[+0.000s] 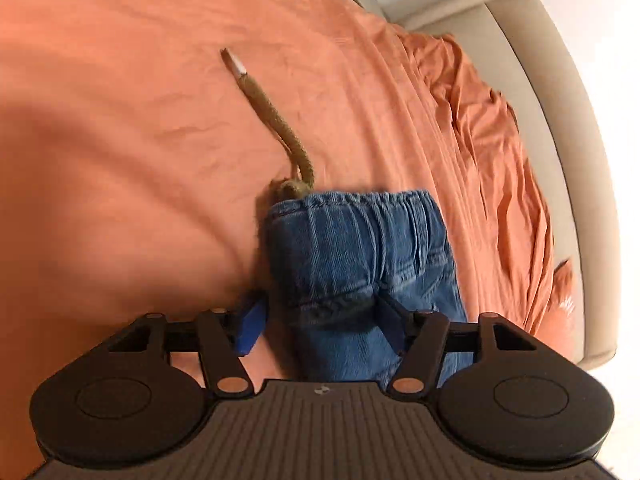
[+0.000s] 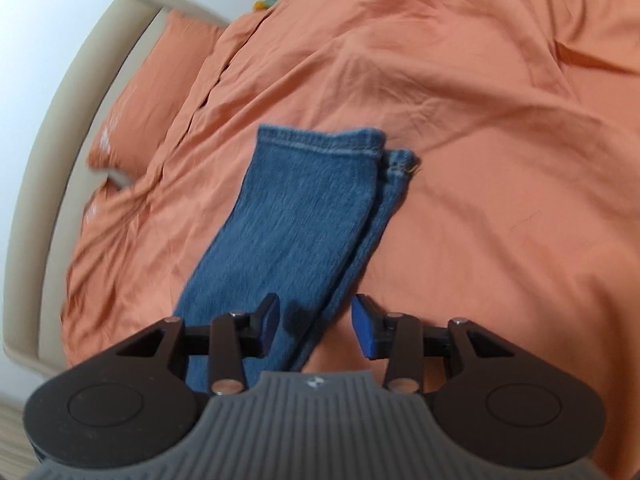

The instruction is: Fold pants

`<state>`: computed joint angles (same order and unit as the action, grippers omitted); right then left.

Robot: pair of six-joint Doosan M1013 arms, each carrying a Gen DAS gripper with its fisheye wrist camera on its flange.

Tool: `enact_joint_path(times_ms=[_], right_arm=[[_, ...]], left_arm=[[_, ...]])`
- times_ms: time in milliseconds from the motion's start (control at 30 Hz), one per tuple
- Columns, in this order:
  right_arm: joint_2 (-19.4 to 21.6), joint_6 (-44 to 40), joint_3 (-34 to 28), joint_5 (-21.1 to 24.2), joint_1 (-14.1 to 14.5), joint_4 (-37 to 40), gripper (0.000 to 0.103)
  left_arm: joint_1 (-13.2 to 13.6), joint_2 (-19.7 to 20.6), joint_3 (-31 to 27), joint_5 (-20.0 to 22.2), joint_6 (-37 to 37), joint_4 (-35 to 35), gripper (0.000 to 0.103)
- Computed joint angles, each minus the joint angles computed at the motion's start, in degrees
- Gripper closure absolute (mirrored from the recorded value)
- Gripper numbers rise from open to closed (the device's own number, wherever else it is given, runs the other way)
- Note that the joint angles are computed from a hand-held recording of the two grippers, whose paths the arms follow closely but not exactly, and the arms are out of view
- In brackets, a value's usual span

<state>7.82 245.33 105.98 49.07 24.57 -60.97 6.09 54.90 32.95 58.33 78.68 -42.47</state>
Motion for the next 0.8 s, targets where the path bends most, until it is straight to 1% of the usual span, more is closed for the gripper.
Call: enact_joint_path(times_ms=[33,67,133,167,233,300,333,367,400,467,567,633,667,700,767,800], right_arm=[[0.3,1.4,-0.1,0.7,-0.1,-0.6,0.066],[0.6,2.6,-0.1,1.3,-0.2,-1.1,0.066],[1.1,3.6,-0.4,2.5,-0.7,-1.1,0.068],[1.3,3.7,-0.7,3.2,-0.9,-1.1,0.069],[1.6,4.8,-0.8,4.8,-1.4,-1.1,0.075],[1.5,5.7,-0.9,6.5,-1.8,-0.7,0.081],[1.4,5.7,-0.9,7.3,-2.1,-0.3,0.084],[1.2,5.4,-0.9,7.9,-2.3,0.1,0.094],[1.0,4.7,-0.9,8.3,-2.4,0.4,0.102],[0.4,2.4,-1.0,8.8,-2.2,-0.5,0.102],[0.0,-6.8,-3.2,10.8,-1.2,-0.8,0.103],[-0.8,-11.4,-4.5,10.7,-0.5,-0.8,0.103],[-1.1,-14.2,-5.3,10.5,-0.2,-0.2,0.103],[-1.3,-17.9,-6.2,10.4,0.1,1.6,0.103],[-1.3,-23.6,-7.6,10.3,0.6,6.0,0.103],[-1.4,-24.5,-7.7,9.6,0.8,7.9,0.103]], left_arm=[[-0.2,1.1,-2.1,0.7,-1.0,1.0,0.053],[-0.6,1.9,-3.8,1.3,-1.6,2.8,0.054],[-1.3,2.4,-6.2,2.0,-2.1,7.4,0.065],[-1.7,2.3,-6.9,2.0,-2.0,9.6,0.068],[-2.2,2.3,-8.7,2.6,-1.8,13.3,0.076],[-2.5,1.7,-9.3,2.1,-0.4,15.1,0.081],[-2.5,1.4,-9.7,1.8,0.6,15.3,0.081],[-2.6,1.3,-10.2,1.9,0.9,15.6,0.082],[-2.7,1.4,-11.1,2.5,0.9,16.3,0.082],[-2.9,0.6,-10.6,2.3,1.8,17.9,0.082],[-3.1,0.3,-11.7,2.9,1.6,20.5,0.083],[-2.7,-0.3,-12.1,3.3,1.8,21.5,0.083],[-2.7,0.0,-13.3,4.0,1.8,22.4,0.083],[-2.5,-0.6,-13.0,4.2,2.5,23.5,0.083],[-1.8,-2.1,-11.0,4.1,3.0,25.8,0.083],[-1.2,-2.7,-10.0,4.5,2.7,26.9,0.083]])
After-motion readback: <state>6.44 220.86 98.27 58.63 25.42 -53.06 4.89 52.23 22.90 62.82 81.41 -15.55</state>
